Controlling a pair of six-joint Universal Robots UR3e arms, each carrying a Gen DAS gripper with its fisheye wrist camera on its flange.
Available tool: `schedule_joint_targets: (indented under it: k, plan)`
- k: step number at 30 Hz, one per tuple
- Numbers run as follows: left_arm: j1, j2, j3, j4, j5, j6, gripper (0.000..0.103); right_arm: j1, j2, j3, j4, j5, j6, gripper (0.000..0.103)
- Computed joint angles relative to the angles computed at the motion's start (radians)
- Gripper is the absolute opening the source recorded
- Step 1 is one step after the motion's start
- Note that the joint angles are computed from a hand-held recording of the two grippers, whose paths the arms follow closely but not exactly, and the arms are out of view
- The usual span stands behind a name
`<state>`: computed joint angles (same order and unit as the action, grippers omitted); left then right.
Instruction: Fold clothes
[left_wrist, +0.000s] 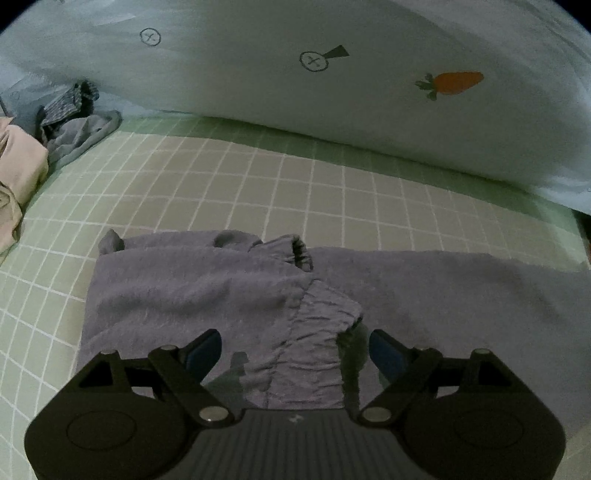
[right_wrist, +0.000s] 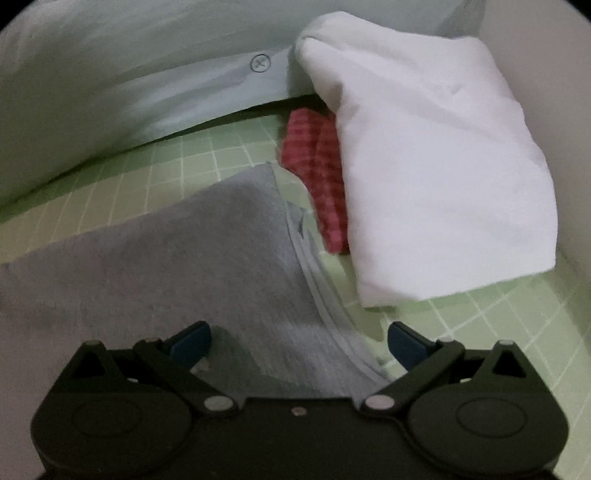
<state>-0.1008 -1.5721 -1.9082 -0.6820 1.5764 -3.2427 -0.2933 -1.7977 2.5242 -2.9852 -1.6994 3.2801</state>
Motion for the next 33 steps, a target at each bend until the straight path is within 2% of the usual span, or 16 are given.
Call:
schedule_joint_targets:
  k: [2,4,5,6,7,8,10,15,19,22,26,30,33]
  plan:
    - [0.004,0.011,-0.011,0.008,0.005,-0.005,0.087,-0.016,-0.016,0.001,0.015,0.029,-0.001,0.087]
    - [0.011,0.031,-0.029,0.021,0.006,-0.008,0.087,-0.027,-0.033,-0.003,0.038,0.049,0.003,0.077]
    - [0.019,0.048,-0.042,0.028,0.001,-0.011,0.087,-0.026,-0.044,-0.009,0.056,0.049,0.010,0.061]
    - [0.027,0.064,-0.056,0.034,-0.004,-0.013,0.087,-0.025,-0.054,-0.016,0.073,0.049,0.018,0.054]
    - [0.035,0.081,-0.070,0.041,-0.010,-0.016,0.087,-0.023,-0.063,-0.023,0.091,0.049,0.025,0.029]
    - [0.046,0.099,-0.086,0.047,-0.020,-0.017,0.087,-0.027,-0.079,-0.032,0.122,0.063,0.026,0.011]
    - [0.070,0.142,-0.120,0.045,-0.033,-0.021,0.087,-0.009,-0.107,-0.049,0.164,0.063,0.020,0.010]
    - [0.166,0.314,-0.241,0.027,-0.087,0.017,0.087,0.157,-0.178,-0.139,0.257,-0.041,0.042,0.009]
    - [0.304,0.489,-0.318,-0.079,-0.178,0.101,0.087,0.364,-0.134,-0.252,0.287,-0.156,0.098,0.009]
    - [0.433,0.632,-0.348,-0.215,-0.261,0.227,0.087,0.548,-0.028,-0.368,0.293,-0.251,0.175,0.009]
    - [0.657,0.824,-0.351,-0.473,-0.385,0.464,0.087,0.784,0.172,-0.560,0.304,-0.335,0.291,0.009]
    - [0.912,0.970,-0.314,-0.774,-0.497,0.732,0.088,0.957,0.392,-0.765,0.335,-0.355,0.372,0.009]
    - [1.019,1.010,-0.300,-0.891,-0.527,0.839,0.088,1.034,0.544,-0.884,0.385,-0.325,0.420,0.012]
